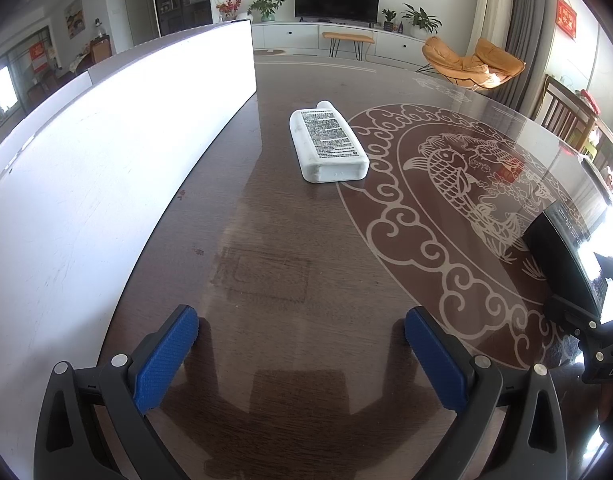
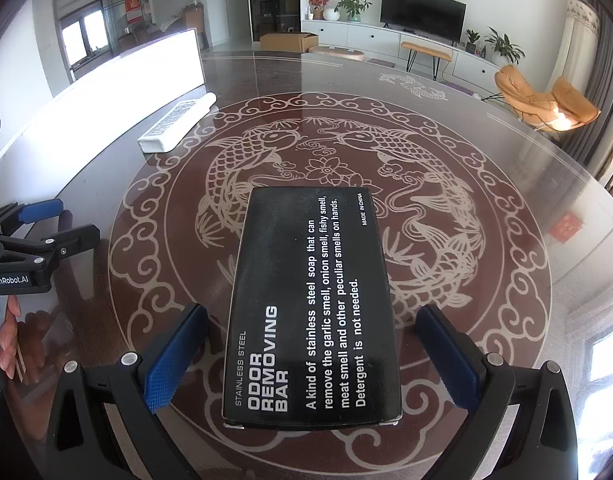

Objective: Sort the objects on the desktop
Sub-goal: 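Grasp the white lotion bottle with the left tool while the right tool holds the box, then carry the bottle with the left tool while the right tool carries the box to the bin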

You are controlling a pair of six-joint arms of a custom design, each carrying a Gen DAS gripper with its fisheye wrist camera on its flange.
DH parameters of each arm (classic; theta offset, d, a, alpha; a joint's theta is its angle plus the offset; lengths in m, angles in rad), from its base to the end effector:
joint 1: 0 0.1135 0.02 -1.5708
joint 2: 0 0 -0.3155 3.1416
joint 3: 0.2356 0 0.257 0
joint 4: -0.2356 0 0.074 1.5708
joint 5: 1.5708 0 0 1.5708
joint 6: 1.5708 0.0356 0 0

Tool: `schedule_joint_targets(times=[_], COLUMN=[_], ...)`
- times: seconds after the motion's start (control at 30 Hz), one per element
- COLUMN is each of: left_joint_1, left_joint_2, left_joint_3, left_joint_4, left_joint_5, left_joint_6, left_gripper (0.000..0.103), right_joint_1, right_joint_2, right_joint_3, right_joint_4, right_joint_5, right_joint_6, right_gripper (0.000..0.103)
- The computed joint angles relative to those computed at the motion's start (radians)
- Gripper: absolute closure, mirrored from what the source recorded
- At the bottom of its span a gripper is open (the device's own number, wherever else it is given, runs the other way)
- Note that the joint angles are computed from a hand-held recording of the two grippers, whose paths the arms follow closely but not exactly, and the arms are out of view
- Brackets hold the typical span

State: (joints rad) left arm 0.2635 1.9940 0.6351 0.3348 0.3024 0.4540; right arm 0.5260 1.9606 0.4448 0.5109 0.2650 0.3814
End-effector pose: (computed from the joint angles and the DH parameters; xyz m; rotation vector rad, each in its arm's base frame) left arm 0.3087 0.0723 0.0772 0.3476 2.5040 -0.1117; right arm 0.2396 0.1283 0.0676 -0.0847 2.5216 0.0192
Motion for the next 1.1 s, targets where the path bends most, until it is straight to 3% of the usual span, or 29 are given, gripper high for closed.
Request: schedule_joint_targets(times=[0.17,0.37,0.57,0.77,0.9,0.97,1.03,1.1], left_joint_1=[-0.008,-0.065,-0.173,-0.231,-0.228,-0.224,-0.218,-0.214], left_joint_2=[0.002,0.045,0.138,0.226,0.243,0.227,0.208,0.196], left_joint_3=[0.009,0.126,0.342,0.516,0.553,0.516,0.472,0.448], left_joint_4=[-0.005,-0.103,-0.217,-0.263,-0.289,-0.238,-0.182,-0.161], left_joint_5=[-0.012,-0.011,-0.067,-0.176,-0.148,-0.138,-0.106,-0.093], left_joint_6=[-0.011,0.012,-0.068,-0.250,-0.204,-0.198,-0.156,-0.121], left_gripper=[0.000,0.000,0.000,0.000,0.000,0.015,0.046,0.051], right_joint_1=[0.000,0.000,-0.001,0.000,0.000,0.000,0.000,-0.001], right_joint_2=[0.001,0.001,0.002,0.002,0.002,0.003,0.003,0.003], right_joint_3=[0.001,0.001,0.001,0.002,0.002,0.002,0.002,0.001], right_joint_4=[0.000,0.000,0.001,0.001,0.001,0.001,0.001,0.001], right_joint_5=[0.000,0.000,-0.001,0.000,0.000,0.000,0.000,-0.001], right_joint_6=[0.000,0.000,-0.001,0.000,0.000,-0.001,-0.001,-0.001], right_gripper=[0.000,0.000,0.000,0.000,0.000,0.000,0.000,0.000])
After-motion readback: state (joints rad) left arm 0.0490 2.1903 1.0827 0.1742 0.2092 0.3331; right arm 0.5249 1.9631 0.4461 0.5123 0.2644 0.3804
